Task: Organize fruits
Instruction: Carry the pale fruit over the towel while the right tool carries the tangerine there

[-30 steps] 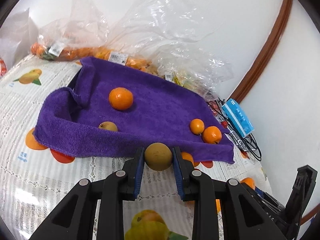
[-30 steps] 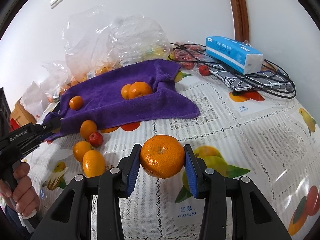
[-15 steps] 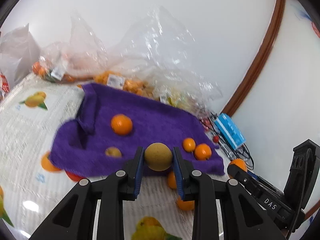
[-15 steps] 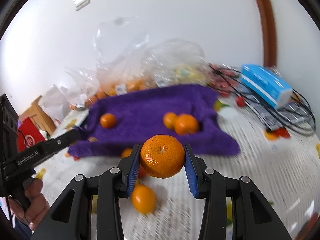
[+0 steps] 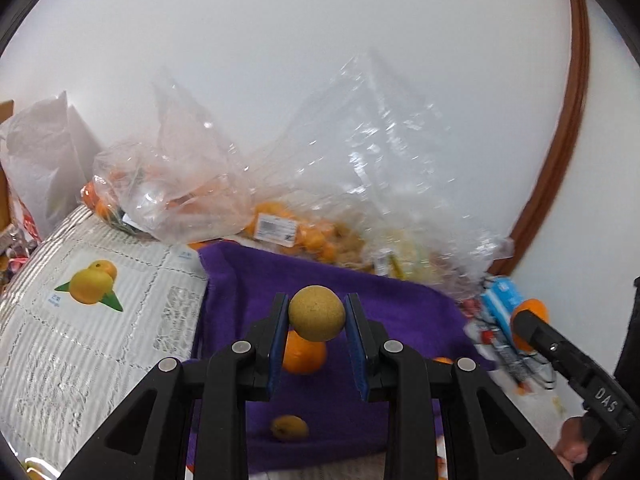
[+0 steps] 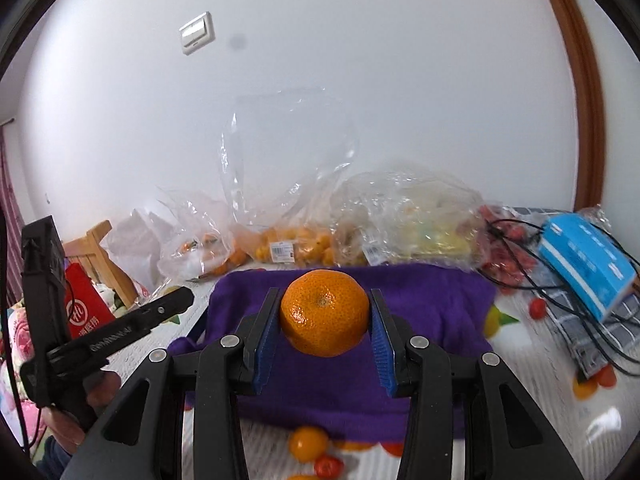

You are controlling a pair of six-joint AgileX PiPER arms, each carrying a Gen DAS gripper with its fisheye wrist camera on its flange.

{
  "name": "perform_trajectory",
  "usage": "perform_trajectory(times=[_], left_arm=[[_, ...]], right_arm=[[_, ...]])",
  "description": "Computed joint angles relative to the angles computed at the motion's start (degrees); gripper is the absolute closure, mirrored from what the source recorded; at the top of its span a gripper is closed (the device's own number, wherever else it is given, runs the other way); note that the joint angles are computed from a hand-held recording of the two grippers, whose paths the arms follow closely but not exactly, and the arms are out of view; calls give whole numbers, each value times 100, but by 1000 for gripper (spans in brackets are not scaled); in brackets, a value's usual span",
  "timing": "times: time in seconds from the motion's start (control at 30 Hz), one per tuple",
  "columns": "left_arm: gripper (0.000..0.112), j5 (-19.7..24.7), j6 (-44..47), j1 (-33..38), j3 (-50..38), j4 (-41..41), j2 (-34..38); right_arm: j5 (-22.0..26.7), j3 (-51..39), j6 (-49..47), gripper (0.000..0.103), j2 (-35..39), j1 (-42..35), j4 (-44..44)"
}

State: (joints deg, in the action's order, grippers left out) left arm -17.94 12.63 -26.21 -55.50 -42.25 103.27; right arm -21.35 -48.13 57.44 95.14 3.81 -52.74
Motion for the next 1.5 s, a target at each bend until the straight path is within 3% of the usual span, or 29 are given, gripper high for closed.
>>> perform_trajectory(times=[0.13,0.23,0.47,0.83,1.03,1.2,1.37,1.5], left_arm=[[86,206,-447,148,-102,409,357],[86,251,-599,212,-208,540,485],[86,113,323,83,-312,-250,685],[86,344,-232,224,-373,206,705],[86,386,197,209,-468,-245,775],[86,462,25,226,-483,-67,770],[86,442,342,183,-504,-352,775],[86,436,556,169,-523,-560,788]], right_arm=[[-166,-179,-235,61,644,-32,269],[325,-408,311,61,943,51,-179],[378,-301,-302,61,1039,86,293],[832,-568,-256,61,1292,295,131],[927,-625,-282,61,1365,304,195],[1049,-727,51,61,1454,337,-153],[1050,-649,-689,61,1409,451,501],[1108,-735,-31,61,1493,475,-178]])
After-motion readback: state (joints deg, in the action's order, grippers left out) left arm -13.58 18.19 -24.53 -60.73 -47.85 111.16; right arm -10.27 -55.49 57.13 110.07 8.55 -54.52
